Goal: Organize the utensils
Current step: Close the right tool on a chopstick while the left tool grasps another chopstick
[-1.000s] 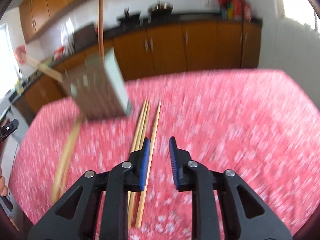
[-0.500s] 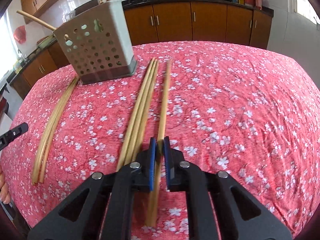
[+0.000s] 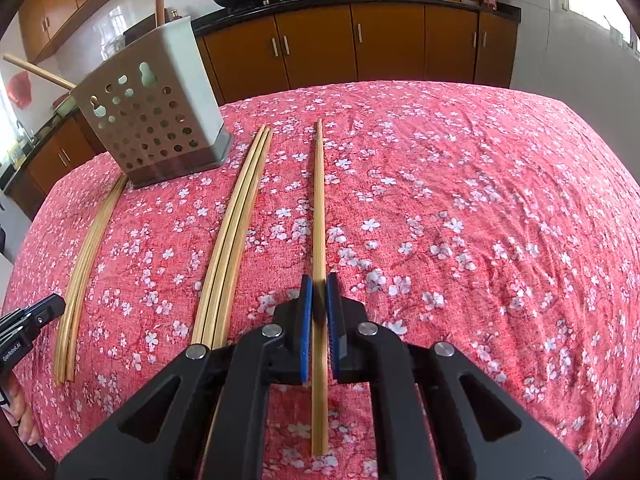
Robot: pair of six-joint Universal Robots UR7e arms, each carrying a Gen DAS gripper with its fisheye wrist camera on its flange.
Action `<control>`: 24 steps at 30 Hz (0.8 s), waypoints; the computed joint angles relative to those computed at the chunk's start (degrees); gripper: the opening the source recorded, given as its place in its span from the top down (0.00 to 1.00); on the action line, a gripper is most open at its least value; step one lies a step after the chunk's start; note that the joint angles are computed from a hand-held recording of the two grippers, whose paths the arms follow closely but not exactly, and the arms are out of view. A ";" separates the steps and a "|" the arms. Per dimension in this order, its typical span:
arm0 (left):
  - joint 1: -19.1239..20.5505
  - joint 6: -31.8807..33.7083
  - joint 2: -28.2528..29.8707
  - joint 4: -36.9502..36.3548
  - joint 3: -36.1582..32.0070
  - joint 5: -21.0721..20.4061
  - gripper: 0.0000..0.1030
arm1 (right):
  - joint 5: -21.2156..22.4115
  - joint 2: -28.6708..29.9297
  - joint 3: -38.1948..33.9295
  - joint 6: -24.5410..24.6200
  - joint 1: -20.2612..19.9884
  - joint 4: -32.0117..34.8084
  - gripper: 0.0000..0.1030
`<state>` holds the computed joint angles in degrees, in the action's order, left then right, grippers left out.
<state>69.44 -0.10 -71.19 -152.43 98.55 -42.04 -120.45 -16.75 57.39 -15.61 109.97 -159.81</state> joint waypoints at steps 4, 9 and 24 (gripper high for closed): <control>-0.31 -0.09 0.69 0.86 -0.46 1.59 0.85 | -0.54 -1.42 2.35 -0.24 0.36 -0.82 0.92; -0.90 0.92 1.41 -0.55 0.35 4.28 0.87 | -0.33 -2.11 3.59 -0.74 0.55 -0.96 0.92; 3.56 1.22 1.71 -2.93 -5.27 3.98 0.91 | -2.38 -0.31 0.50 0.13 0.22 -2.56 0.92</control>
